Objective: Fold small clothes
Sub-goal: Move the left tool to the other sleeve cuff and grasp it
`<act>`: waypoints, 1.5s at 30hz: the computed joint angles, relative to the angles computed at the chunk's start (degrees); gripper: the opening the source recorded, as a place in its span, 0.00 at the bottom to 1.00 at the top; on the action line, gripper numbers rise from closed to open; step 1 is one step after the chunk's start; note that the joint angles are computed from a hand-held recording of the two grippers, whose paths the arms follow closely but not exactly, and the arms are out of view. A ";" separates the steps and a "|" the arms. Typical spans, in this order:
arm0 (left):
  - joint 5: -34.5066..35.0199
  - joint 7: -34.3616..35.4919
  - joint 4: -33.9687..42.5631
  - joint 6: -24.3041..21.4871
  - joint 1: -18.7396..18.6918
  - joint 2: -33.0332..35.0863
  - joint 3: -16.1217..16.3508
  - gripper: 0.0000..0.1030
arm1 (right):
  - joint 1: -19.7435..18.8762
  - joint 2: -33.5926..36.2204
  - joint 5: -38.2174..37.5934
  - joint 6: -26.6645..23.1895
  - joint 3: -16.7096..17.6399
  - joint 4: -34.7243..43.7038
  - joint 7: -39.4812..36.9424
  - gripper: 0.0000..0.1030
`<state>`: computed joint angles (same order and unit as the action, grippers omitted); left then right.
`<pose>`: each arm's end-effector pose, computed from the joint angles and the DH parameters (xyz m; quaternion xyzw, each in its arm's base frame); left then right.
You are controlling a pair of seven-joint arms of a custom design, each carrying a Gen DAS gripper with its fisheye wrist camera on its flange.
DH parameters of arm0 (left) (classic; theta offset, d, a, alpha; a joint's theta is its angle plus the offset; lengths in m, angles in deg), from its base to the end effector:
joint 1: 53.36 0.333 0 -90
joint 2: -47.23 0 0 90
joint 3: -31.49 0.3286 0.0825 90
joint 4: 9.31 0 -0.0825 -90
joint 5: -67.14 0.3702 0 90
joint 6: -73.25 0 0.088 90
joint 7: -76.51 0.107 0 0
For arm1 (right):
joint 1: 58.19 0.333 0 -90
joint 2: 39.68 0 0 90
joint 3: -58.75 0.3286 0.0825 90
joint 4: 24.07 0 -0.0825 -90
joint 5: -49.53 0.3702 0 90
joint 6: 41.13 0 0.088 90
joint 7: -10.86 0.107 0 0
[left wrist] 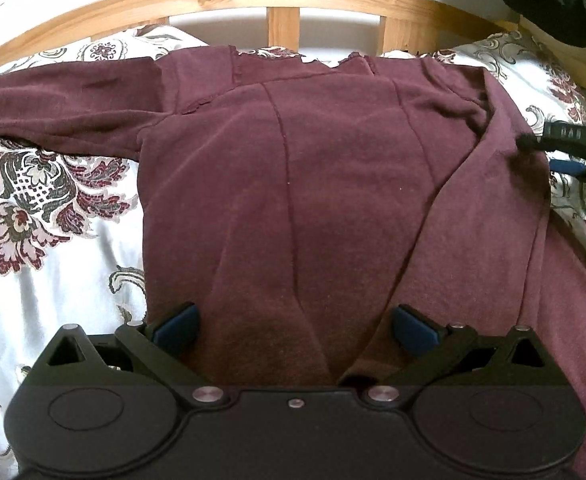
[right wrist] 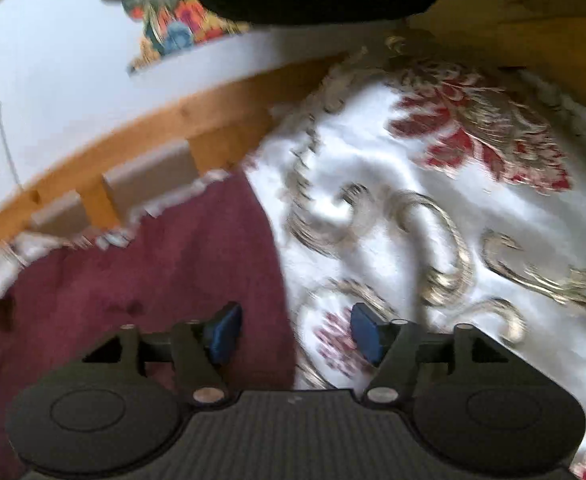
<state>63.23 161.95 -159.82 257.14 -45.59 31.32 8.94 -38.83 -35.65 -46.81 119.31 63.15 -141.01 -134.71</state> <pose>0.4367 -0.1158 0.4581 -0.5976 0.6889 -0.3106 0.2680 0.5071 0.2735 0.4641 -0.5149 0.6799 -0.3007 0.4268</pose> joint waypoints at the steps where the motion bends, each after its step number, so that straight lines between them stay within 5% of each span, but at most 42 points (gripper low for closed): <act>1: -0.02 -0.01 0.15 -0.24 -0.06 0.01 0.11 0.99 | 0.39 -0.15 3.08 -1.58 0.33 -0.64 -3.91 0.68; 4: -1.25 0.26 0.70 -1.56 -2.77 -0.17 3.12 0.99 | 1.91 -0.75 5.97 -6.05 1.24 -1.29 -8.86 0.75; 7: -2.17 -2.22 1.29 -2.37 -1.55 -1.54 3.16 0.99 | 2.59 -2.66 7.18 -5.58 1.75 -2.36 -10.16 0.84; 13: 3.28 -13.40 2.39 -7.29 16.72 -11.04 -6.12 0.99 | 4.01 -8.03 6.59 -4.04 4.28 -4.59 -14.35 1.00; 18: 8.79 -20.77 1.56 -13.99 27.93 -20.61 -6.28 0.99 | 4.78 -11.90 8.90 -0.31 6.21 -6.53 -17.22 1.00; 21: 8.04 -22.98 3.30 -17.35 27.59 -19.87 -0.46 0.99 | 5.50 -14.19 15.42 0.92 7.37 -8.41 -23.70 1.00; 25: 4.96 -27.33 4.62 -13.66 25.51 -15.59 6.67 0.99 | 6.75 -18.59 27.40 -0.04 9.45 -12.42 -33.64 1.00; 29: 2.38 -31.53 6.97 -10.72 25.06 -10.27 9.26 0.99 | 6.62 -23.28 32.24 0.49 12.35 -16.99 -35.88 1.00; 33: 1.66 -36.77 9.01 -7.65 27.40 -7.09 8.44 0.98 | 6.17 -23.74 36.18 0.18 14.49 -17.65 -41.35 1.00; 38: 4.02 -48.97 10.75 -6.27 35.65 -5.55 1.97 0.90 | 3.81 -22.63 34.53 1.59 16.40 -16.80 -40.20 1.00; 40: 5.68 -52.42 10.61 -4.23 38.96 -5.49 -0.79 0.83 | 3.35 -22.16 34.07 2.26 16.51 -16.77 -39.65 1.00; 43: 10.65 -57.51 12.37 -6.87 47.49 -5.96 -8.12 0.52 | 3.64 -21.67 35.74 2.75 15.74 -17.07 -40.51 1.00; 45: 13.40 -60.91 12.69 -7.23 50.77 -6.44 -10.79 0.08 | 3.22 -21.60 35.69 3.35 15.84 -17.14 -39.69 1.00</act>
<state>76.62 101.04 -147.12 249.92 5.18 24.88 -1.85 -35.61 -57.25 -11.13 122.66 78.99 -158.16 -174.40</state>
